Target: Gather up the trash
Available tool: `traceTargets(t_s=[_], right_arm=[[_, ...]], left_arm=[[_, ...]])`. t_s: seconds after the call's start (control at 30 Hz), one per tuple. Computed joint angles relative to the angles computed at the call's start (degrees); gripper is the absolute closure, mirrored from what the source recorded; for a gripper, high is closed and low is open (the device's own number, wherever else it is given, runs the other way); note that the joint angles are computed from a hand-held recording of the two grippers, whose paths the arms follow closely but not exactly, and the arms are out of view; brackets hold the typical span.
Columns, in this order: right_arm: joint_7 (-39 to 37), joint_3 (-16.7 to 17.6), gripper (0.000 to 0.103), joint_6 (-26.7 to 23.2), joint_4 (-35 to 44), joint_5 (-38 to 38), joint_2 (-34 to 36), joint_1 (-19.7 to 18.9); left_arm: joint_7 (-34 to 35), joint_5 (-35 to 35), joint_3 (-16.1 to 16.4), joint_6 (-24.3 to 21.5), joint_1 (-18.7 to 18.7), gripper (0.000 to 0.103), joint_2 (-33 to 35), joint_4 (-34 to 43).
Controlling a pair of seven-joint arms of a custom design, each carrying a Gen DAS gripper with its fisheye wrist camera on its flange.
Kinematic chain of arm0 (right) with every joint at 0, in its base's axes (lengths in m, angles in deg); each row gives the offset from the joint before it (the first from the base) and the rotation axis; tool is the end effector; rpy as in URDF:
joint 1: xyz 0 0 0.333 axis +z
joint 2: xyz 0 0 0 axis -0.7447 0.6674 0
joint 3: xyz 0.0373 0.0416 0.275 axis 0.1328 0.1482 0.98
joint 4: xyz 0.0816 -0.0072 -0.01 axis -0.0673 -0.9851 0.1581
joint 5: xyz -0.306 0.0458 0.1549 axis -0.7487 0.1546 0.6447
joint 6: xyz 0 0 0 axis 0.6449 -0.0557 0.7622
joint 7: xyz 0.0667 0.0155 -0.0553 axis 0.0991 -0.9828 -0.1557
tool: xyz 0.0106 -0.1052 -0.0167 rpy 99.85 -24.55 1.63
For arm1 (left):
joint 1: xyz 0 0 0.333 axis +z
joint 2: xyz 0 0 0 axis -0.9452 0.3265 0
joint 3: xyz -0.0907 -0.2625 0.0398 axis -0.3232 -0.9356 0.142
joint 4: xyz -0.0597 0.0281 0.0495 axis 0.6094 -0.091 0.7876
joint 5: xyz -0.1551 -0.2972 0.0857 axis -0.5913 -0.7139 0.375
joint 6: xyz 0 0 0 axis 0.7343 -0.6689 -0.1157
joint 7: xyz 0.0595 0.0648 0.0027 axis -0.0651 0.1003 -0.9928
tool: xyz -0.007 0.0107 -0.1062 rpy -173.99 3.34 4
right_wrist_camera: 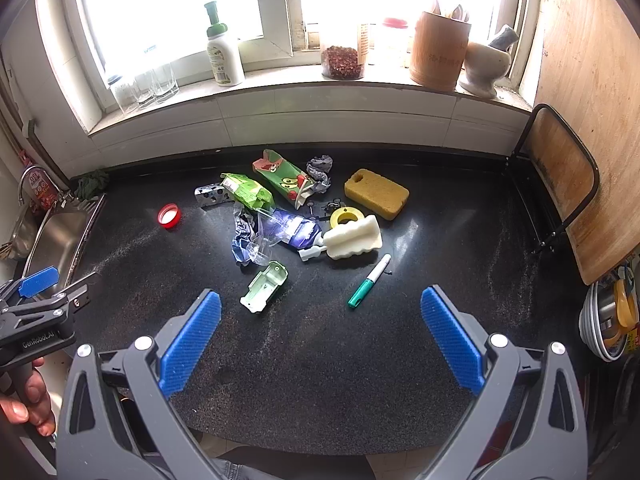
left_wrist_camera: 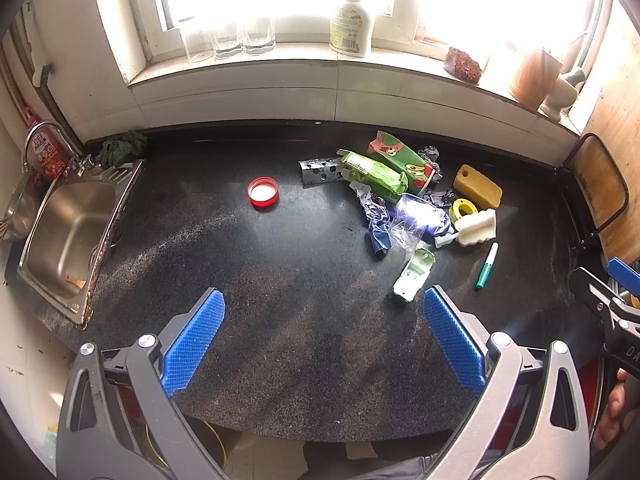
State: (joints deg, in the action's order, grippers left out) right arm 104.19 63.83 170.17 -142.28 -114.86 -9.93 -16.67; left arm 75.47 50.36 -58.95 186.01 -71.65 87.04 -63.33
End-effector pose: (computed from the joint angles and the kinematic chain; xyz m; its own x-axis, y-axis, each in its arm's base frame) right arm 0.4235 0.3217 0.6353 -0.5393 -0.8392 -0.0693 -0.6775 0.4813 -0.5562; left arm 0.5688 -0.0789 0.6188 -0.5289 -0.8485 0.0190 -0.7328 0.4453 -0.5146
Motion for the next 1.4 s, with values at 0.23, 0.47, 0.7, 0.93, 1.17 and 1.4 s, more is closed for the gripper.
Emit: traceTargets(t_s=[0.23,0.47,0.7,0.93,1.17,1.4], right_arm=[[-0.2,-0.1,0.006,-0.1,0.2,0.1,0.1,0.0],[-0.3,-0.1,0.006,-0.1,0.4,0.1,0.2,0.0],[-0.3,-0.2,0.006,-0.1,0.4,0.1,0.3,0.0],[-0.4,-0.3,0.006,1.0,-1.3,0.9,-0.5,-0.4],[-1.9,-1.2,0.006,6.6,-8.1,2.2,-3.6,-2.7],[-6.7,-2.7,0.006,15.5,-14.4,1.3,-3.9,-5.9]], left_arm=[[0.1,0.0,0.0,0.2,0.1,0.006,-0.5,-0.7],[0.0,0.0,0.0,0.1,0.1,0.006,-0.2,-0.4],[0.9,-0.5,0.2,0.6,0.4,0.006,-1.7,-2.6],[0.0,0.1,0.0,-0.2,0.1,0.006,-0.1,-0.4],[-1.9,2.0,-0.2,-0.2,-0.7,0.006,3.0,2.0],[-3.7,5.4,-0.1,3.0,-2.5,0.006,10.7,7.9]])
